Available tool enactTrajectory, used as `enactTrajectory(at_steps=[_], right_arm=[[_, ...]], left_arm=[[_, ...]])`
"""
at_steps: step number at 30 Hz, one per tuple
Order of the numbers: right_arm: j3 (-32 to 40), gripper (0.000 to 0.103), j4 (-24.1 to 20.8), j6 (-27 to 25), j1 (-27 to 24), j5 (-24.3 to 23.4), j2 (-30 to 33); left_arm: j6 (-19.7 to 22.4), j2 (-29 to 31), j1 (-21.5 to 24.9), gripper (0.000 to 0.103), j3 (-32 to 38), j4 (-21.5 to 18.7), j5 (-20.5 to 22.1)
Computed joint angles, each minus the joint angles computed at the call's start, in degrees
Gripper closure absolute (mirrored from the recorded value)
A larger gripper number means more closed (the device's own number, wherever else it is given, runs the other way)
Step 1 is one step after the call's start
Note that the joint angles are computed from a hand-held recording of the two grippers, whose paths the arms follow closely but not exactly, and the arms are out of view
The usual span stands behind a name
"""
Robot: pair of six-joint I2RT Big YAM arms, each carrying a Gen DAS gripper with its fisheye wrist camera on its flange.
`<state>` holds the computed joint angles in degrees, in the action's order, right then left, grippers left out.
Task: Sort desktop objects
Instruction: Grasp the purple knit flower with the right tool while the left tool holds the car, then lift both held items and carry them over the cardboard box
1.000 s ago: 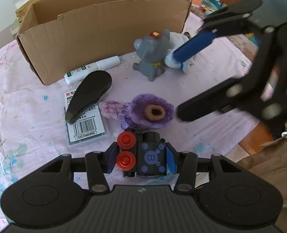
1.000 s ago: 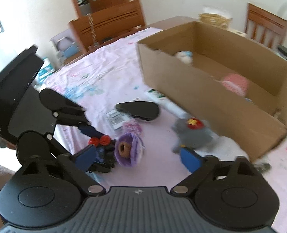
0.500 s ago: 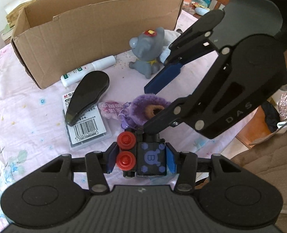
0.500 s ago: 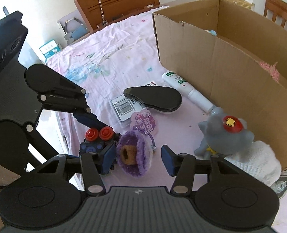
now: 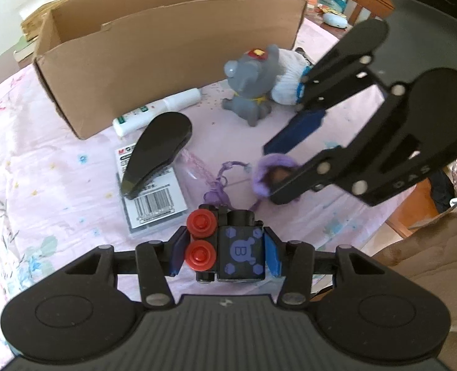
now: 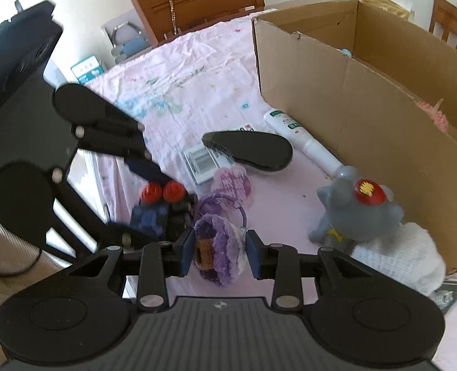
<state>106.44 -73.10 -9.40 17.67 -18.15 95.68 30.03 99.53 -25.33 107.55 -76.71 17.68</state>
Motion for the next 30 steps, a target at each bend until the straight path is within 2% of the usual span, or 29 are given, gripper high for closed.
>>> enactTrajectory(at_steps=[4,12,16,17,18,25,30], right_arm=[[-0.97,0.063,-0.45,-1.14,-0.24,1.49,-1.09],[-2.06,0.063,-2.29,-3.25,-1.23,3.78,-3.32],[-0.80,0.063,-4.45,-6.58,-1.39,4.51,-3.73],[-0.34,0.064,-4.95,-7.49,-1.37,4.78,-3.69],[0.18,0.063,-5.53,-8.49,-1.38,4.97,-3.64],[3.34,0.064,-8.74,-14.05,-1.05,6.51,-2.87],[4.56,0.064,-9.70,-15.92,-0.78,7.00,-2.67]], left_arm=[[-0.71,-0.71,0.09,0.054,-0.78,0.91,-2.09],[-1.19,-1.44,0.56,0.054,-0.20,0.97,-2.40],[0.43,-1.28,0.46,0.054,1.40,0.30,-2.26],[1.16,-2.95,0.83,0.054,1.15,-1.05,-2.02],[1.54,-1.64,0.80,0.054,3.37,-1.86,-1.85],[2.63,0.84,-0.36,0.054,6.27,-1.14,-1.92],[2.79,1.13,-0.62,0.054,7.12,-1.01,-1.90]])
